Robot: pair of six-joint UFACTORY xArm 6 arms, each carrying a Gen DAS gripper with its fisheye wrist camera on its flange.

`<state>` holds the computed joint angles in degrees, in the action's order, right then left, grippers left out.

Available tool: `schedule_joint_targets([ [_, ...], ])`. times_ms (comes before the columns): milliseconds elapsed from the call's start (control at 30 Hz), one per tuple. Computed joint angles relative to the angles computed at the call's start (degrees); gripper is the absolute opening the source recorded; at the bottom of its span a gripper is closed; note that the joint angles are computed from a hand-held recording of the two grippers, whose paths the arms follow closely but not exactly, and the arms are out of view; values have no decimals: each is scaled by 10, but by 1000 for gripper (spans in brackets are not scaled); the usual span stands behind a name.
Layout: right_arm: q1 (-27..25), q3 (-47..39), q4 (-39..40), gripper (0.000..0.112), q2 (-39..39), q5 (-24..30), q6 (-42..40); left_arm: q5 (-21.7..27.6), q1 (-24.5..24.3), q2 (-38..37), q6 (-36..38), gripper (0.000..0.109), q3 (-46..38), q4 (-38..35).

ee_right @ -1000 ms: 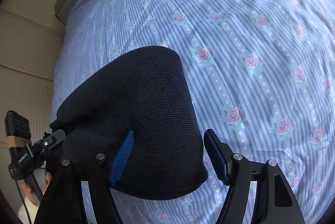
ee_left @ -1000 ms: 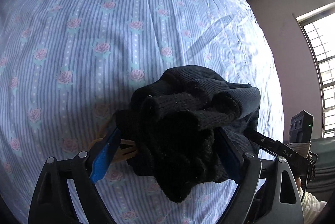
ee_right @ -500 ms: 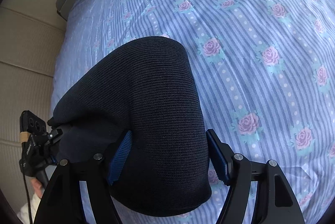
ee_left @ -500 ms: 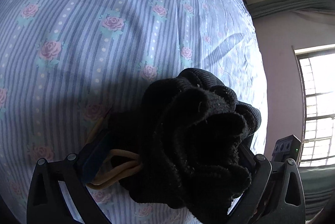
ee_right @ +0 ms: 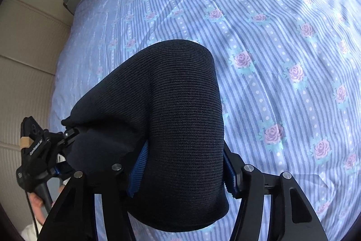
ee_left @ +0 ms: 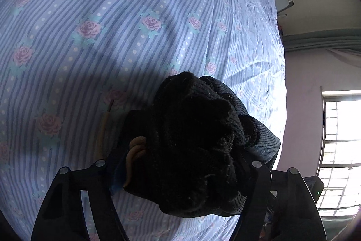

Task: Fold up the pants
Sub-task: 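Carry the folded pants with both grippers onto the stack of folded clothes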

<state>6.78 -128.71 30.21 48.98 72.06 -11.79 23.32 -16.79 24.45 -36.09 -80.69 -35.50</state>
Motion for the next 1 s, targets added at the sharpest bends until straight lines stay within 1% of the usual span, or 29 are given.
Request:
schedule_joint_targets([
  [33, 1, 9, 4, 56, -10, -3, -8, -7, -1, -13, 9, 66, 16, -7],
  [100, 3, 38, 15, 54, -36, -15, -24, -25, -6, -38, 16, 55, 39, -10],
  [133, 5, 56, 21, 53, -53, -25, -33, -33, -7, -53, 30, 54, 54, -23],
  [167, 6, 90, 27, 53, -80, -37, -47, -38, -9, -64, 28, 53, 62, -22],
  [267, 9, 156, 38, 52, -139, -70, -68, -45, -18, -103, 47, 52, 96, -40],
  [333, 6, 178, 45, 52, -163, -73, -72, -45, -25, -120, 50, 52, 107, -30],
  [400, 2, 206, 49, 52, -188, -80, -79, -41, -34, -122, 38, 52, 105, -11],
  [467, -6, 223, 46, 52, -202, -80, -81, -32, -43, -115, 57, 52, 97, -16],
  [600, -24, 245, 40, 52, -202, -82, -70, -2, -56, -79, 97, 52, 66, -25],
  [667, -34, 266, 32, 52, -207, -83, -74, 1, -60, -67, 112, 54, 57, -22],
  [733, -43, 269, 33, 52, -196, -74, -75, 2, -61, -57, 141, 57, 50, -35],
  [800, -49, 271, 37, 52, -182, -69, -68, 9, -60, -46, 170, 66, 41, -46],
  [833, -52, 273, 41, 52, -178, -70, -66, 6, -62, -41, 179, 68, 40, -48],
  [900, -53, 279, 49, 53, -171, -80, -60, -2, -62, -34, 215, 75, 42, -87],
  [967, -58, 283, 50, 54, -166, -85, -59, -8, -59, -24, 239, 75, 39, -123],
  [1000, -55, 282, 50, 54, -162, -90, -58, -8, -58, -24, 248, 71, 40, -136],
])
